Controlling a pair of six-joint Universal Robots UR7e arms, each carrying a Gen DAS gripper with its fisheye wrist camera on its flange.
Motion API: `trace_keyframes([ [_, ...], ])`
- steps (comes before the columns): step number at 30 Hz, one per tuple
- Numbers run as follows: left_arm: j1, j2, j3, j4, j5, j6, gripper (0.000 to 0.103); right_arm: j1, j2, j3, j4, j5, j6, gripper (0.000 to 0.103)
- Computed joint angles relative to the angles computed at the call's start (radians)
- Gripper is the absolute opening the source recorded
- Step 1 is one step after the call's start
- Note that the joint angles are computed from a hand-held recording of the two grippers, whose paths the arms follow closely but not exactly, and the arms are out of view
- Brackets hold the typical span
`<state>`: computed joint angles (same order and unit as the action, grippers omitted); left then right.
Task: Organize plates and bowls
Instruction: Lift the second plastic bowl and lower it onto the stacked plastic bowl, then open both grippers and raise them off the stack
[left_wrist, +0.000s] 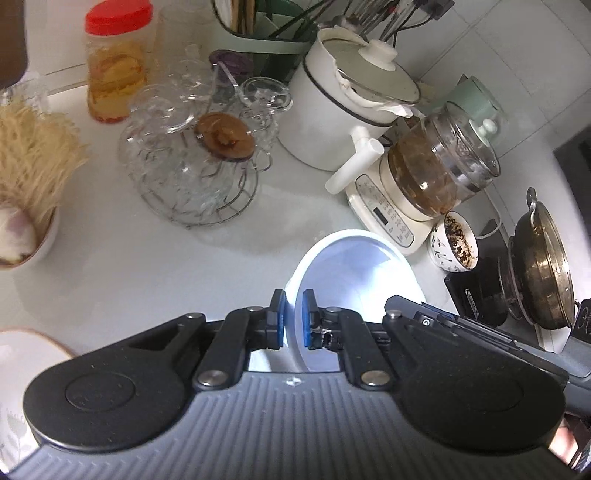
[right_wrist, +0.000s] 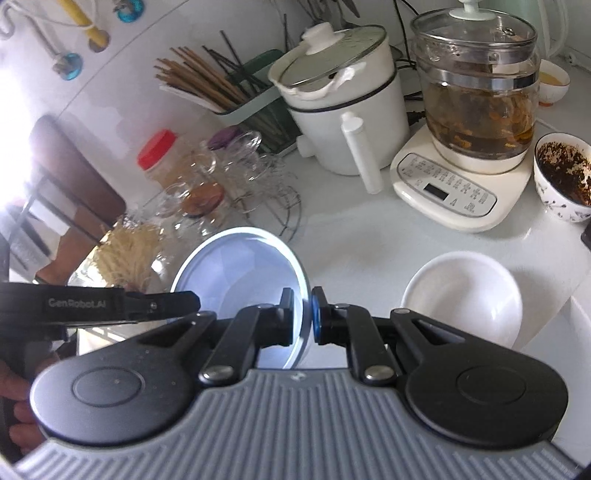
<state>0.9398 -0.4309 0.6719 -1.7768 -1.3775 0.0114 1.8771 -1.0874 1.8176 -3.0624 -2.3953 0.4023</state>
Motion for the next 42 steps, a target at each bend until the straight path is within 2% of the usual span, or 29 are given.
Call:
trace_keyframes([
  [9,0.026,-0.140,0.201,-0.057,0.041,-0.040,0.010,0.042,0.062,-0.022,0.020,-0.008,0.056,0.012],
  [15,0.052,-0.186,0.268,-0.083,0.055,-0.058,0.010,0.055,0.098,-0.034,0.039,-0.001,0.072,0.012],
  [21,0.077,-0.198,0.305,-0.102,0.053,-0.113,0.010,0.048,0.120,-0.033,0.027,0.008,0.083,0.012],
  [26,0.087,-0.193,0.333,-0.148,0.068,-0.129,0.010,0.032,0.139,-0.043,0.021,0.011,0.050,0.012],
  [32,0.090,-0.157,0.297,-0.159,0.091,-0.126,0.010,0.005,0.146,-0.057,0.030,0.044,0.040,0.012],
  [35,0.080,-0.147,0.295,-0.159,0.135,-0.084,0.010,-0.013,0.139,-0.051,0.039,0.083,0.046,0.015],
  [39,0.087,-0.139,0.278,-0.135,0.129,-0.096,0.011,-0.021,0.136,-0.050,0.063,0.086,0.067,0.015],
  [40,0.087,-0.140,0.278,-0.134,0.132,-0.099,0.011,-0.021,0.134,-0.052,0.075,0.084,0.083,0.016],
  [42,0.087,-0.147,0.288,-0.146,0.140,-0.103,0.012,-0.022,0.129,-0.044,0.056,0.090,0.087,0.034],
])
